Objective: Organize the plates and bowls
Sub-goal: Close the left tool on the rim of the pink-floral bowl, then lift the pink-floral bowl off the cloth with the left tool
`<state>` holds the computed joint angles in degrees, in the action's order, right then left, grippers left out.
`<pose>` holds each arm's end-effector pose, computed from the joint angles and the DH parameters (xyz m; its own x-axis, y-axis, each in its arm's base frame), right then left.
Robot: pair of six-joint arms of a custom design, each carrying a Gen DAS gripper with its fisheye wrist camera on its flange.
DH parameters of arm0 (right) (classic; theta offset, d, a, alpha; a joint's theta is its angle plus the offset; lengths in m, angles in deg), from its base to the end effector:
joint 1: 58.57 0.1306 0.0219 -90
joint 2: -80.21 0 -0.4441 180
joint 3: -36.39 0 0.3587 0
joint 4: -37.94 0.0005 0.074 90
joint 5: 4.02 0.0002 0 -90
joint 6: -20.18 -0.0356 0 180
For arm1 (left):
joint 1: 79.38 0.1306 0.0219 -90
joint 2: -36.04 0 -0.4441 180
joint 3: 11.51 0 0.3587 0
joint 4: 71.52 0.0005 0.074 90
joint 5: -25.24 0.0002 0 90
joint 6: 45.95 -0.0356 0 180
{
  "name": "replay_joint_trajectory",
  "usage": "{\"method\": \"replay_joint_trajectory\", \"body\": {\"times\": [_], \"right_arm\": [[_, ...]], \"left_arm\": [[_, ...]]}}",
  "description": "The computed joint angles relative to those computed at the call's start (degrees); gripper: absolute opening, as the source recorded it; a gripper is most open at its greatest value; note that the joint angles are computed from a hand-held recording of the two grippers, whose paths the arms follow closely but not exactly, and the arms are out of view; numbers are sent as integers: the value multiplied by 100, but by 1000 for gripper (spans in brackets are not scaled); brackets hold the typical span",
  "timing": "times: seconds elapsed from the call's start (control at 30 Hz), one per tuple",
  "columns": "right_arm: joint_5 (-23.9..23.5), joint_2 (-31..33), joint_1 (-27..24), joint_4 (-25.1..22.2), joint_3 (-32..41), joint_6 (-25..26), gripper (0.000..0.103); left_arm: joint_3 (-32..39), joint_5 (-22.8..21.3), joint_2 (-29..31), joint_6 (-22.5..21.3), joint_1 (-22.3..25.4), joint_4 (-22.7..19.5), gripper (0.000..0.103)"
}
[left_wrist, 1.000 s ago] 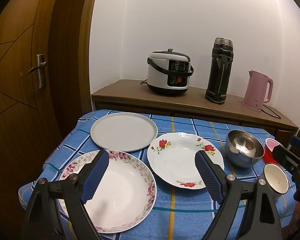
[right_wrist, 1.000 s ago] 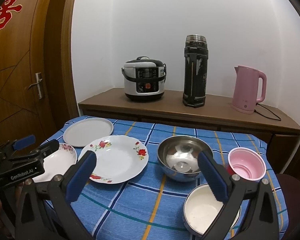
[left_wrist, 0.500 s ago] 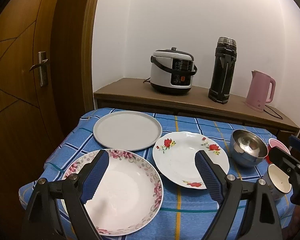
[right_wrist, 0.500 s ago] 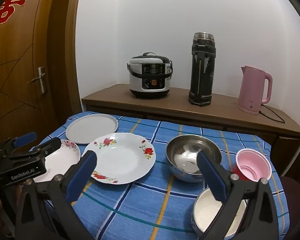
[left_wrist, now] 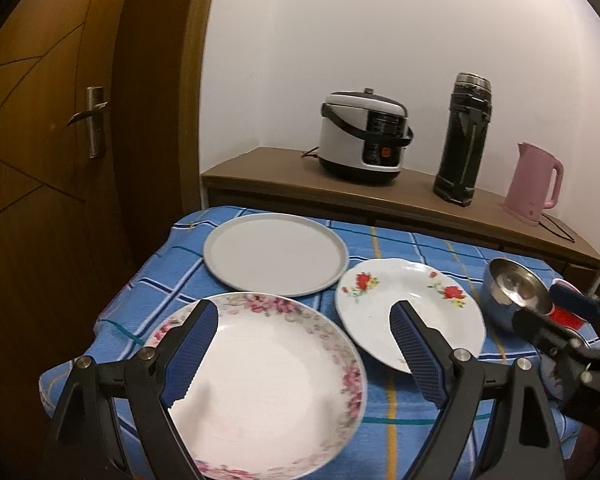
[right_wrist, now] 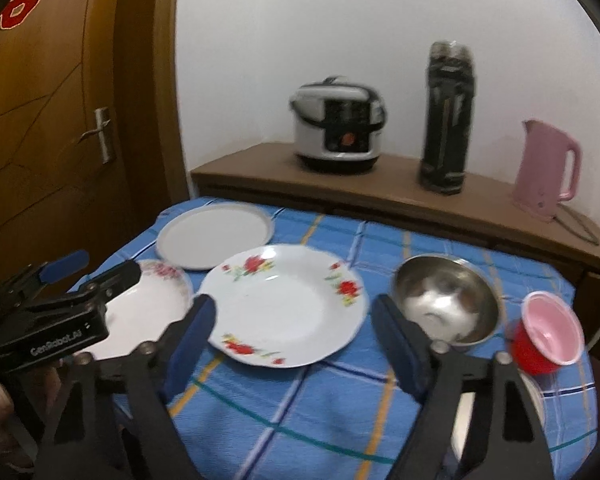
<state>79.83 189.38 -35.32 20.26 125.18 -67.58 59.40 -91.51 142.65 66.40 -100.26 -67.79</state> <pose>0.5408 0.2359 0.3576 -0.5476 -0.2776 -0.7893 -0.4918 0.8700 0.0352 0.5005 -0.1743 0.2907 -0.4429 -0.1945 -0.8752 -0.2237 0.9693 -0.1022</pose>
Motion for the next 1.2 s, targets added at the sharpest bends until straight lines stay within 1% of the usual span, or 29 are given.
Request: {"method": "replay_joint_trajectory", "body": {"times": [0.03, 0.1, 0.17, 0.23, 0.33, 0.37, 0.4, 0.47, 0.5, 0.53, 0.63, 0.7, 0.87, 0.9, 0.93, 0.97, 1.0, 1.07, 1.13, 1.2], "right_arm": [[-112, 52, 31, -94, 48, 19, 72], [-326, 173, 111, -304, 172, 80, 61], [-445, 286, 198, -442, 271, 143, 56], [-520, 406, 268, -544, 379, 182, 53], [-665, 579, 369, -751, 560, 248, 47], [-709, 619, 401, -810, 602, 270, 43], [-763, 671, 443, -917, 670, 300, 39], [-809, 776, 515, -1084, 785, 390, 36], [-771, 822, 547, -1166, 841, 419, 34], [-766, 849, 563, -1274, 886, 436, 33], [-709, 974, 595, -1478, 1029, 427, 30], [-726, 1021, 591, -1568, 1090, 418, 26], [-571, 1118, 629, -1594, 1191, 415, 26], [-546, 1145, 637, -1625, 1227, 410, 25], [-521, 1186, 640, -1671, 1277, 422, 25], [-493, 1233, 649, -1704, 1319, 439, 25], [-511, 1271, 648, -1729, 1363, 443, 24], [-487, 1295, 662, -1703, 1387, 459, 24], [-506, 1303, 657, -1682, 1393, 441, 23], [-550, 1322, 643, -1724, 1436, 404, 21]], "left_arm": [[-39, -32, -18, -4, 30, 23, 89], [-152, -170, -61, -7, 123, 38, 89], [-225, -248, -90, 58, 233, -40, 89], [-321, -262, -126, 230, 396, -172, 89], [-467, -312, -157, 386, 593, -243, 89], [-505, -315, -155, 428, 650, -261, 89], [-523, -292, -147, 474, 701, -286, 89], [-544, -163, -112, 565, 817, -314, 89], [-552, -75, -93, 600, 868, -323, 82], [-544, 23, -71, 599, 909, -337, 72], [-485, 362, 34, 620, 1009, -415, 62], [-451, 471, 92, 604, 1042, -450, 58], [-407, 676, 220, 598, 1103, -446, 57], [-404, 719, 238, 583, 1115, -437, 52], [-396, 757, 259, 567, 1120, -433, 41], [-376, 803, 289, 555, 1128, -444, 37], [-345, 868, 322, 546, 1135, -480, 34], [-368, 983, 351, 512, 1135, -367, 29], [-383, 862, 351, 503, 1091, -342, 27], [-388, 851, 342, 544, 1083, -352, 27]]}}
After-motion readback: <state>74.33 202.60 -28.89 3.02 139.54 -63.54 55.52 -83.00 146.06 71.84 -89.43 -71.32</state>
